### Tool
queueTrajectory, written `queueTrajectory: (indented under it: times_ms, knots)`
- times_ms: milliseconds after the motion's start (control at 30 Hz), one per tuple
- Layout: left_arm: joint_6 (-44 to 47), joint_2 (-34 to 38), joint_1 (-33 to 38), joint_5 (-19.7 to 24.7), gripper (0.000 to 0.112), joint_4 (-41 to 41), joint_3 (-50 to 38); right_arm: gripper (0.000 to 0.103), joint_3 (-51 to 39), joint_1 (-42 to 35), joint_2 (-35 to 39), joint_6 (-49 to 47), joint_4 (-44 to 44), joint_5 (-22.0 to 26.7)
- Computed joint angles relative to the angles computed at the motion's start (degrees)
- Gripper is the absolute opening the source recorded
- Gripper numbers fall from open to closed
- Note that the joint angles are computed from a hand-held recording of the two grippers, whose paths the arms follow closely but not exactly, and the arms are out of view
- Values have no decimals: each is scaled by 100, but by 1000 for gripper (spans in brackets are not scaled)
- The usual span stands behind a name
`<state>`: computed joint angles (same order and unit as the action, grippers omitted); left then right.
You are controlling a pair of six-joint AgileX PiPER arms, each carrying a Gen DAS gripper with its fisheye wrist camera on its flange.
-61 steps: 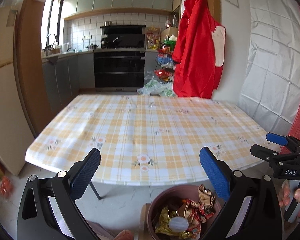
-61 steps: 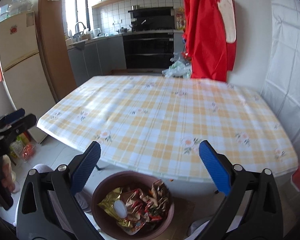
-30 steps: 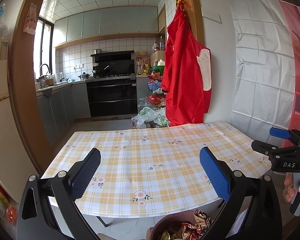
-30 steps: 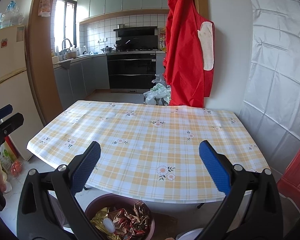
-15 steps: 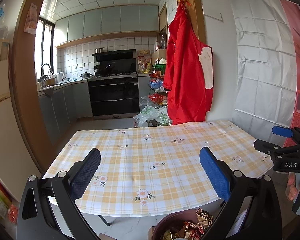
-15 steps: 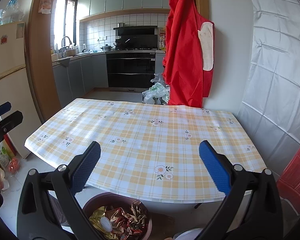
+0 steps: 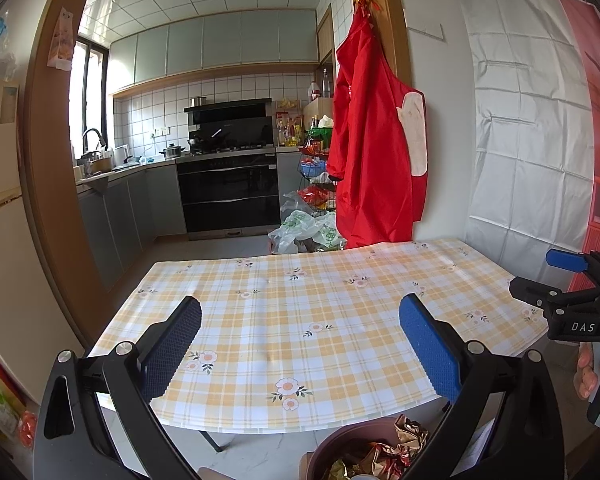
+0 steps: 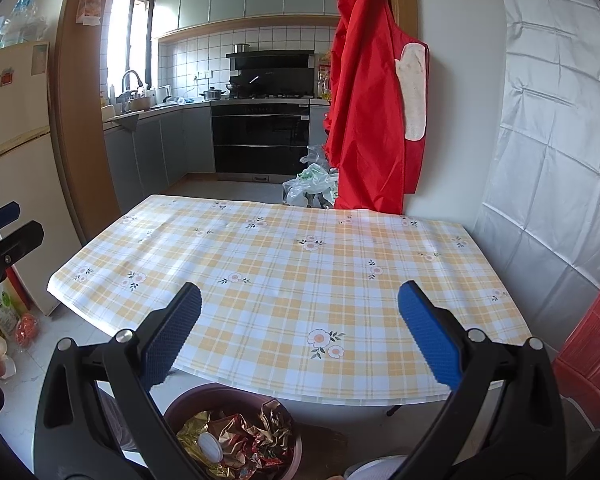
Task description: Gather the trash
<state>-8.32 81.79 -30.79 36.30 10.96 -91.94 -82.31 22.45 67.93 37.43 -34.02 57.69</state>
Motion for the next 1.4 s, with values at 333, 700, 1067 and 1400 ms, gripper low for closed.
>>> queueTrajectory:
  times_ms: [333,700,1067,1400]
  knots:
    - [99,-24,79,-71,97,-80,49,97,11,26,6,17,-27,8]
    - [166,-38,163,-23,97,-178,41,97,-7,-20,13,-56,32,4]
    - [271,-1,199,45,97,-303,-22,97,19,-106,-12,-144,127,-23]
    - [242,36,194,93,97,-266,-33,97,114,-149,-15,-164,209,-50]
